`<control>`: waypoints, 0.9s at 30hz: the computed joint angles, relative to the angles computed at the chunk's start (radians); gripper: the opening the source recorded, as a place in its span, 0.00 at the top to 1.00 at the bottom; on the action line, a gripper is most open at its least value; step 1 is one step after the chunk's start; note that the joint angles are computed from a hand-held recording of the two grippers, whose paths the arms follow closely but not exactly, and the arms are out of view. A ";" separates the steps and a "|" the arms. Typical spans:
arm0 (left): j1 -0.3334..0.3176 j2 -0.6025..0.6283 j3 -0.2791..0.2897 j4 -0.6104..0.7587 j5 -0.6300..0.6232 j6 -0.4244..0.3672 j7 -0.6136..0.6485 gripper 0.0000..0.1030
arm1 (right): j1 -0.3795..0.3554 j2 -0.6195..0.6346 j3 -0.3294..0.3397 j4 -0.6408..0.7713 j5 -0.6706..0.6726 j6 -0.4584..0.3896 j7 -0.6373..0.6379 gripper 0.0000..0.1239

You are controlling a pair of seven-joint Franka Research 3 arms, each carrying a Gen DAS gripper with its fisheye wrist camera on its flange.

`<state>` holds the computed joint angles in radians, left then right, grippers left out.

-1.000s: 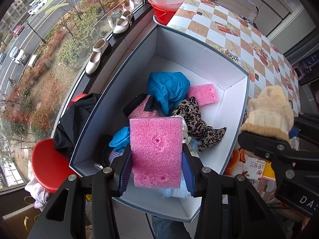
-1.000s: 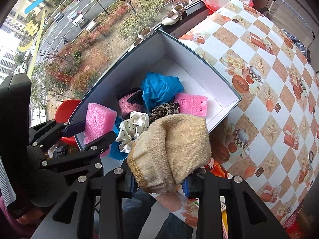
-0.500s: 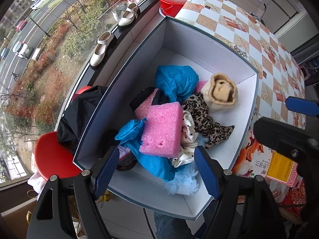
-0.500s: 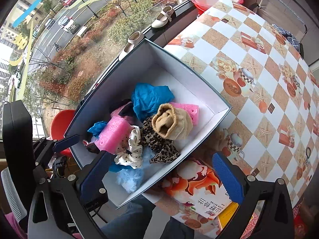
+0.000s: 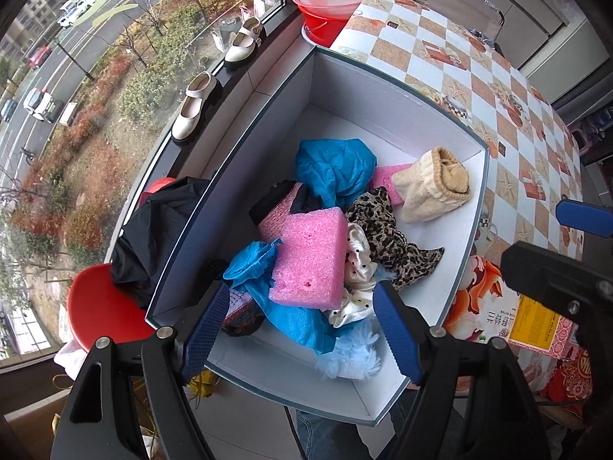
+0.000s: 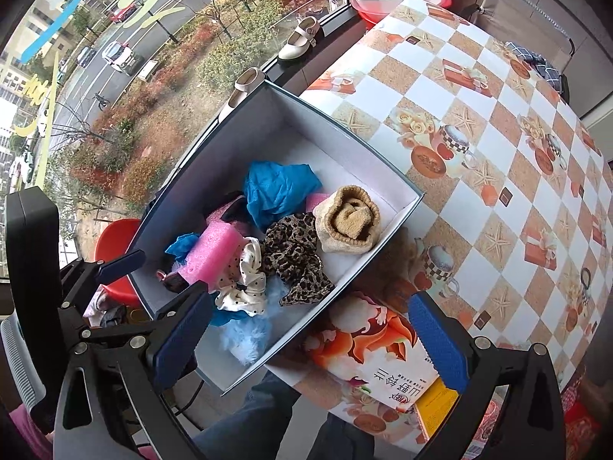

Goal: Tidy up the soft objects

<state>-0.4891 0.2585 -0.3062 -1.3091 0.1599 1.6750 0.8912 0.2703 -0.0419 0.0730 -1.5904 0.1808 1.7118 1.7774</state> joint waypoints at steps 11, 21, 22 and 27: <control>0.014 -0.051 -0.003 -0.071 -0.010 0.036 0.000 0.22 | 0.014 0.004 0.008 0.013 -0.017 -0.008 0.014 0.17; 0.023 -0.074 -0.006 -0.101 -0.020 0.049 0.002 0.22 | 0.024 0.003 0.013 0.025 -0.031 -0.016 0.033 0.17; 0.023 -0.078 -0.006 -0.107 -0.020 0.049 0.001 0.22 | 0.024 0.003 0.013 0.024 -0.030 -0.016 0.032 0.17; 0.026 -0.091 -0.008 -0.124 -0.026 0.052 -0.005 0.22 | 0.026 0.001 0.014 0.022 -0.032 -0.014 0.035 0.17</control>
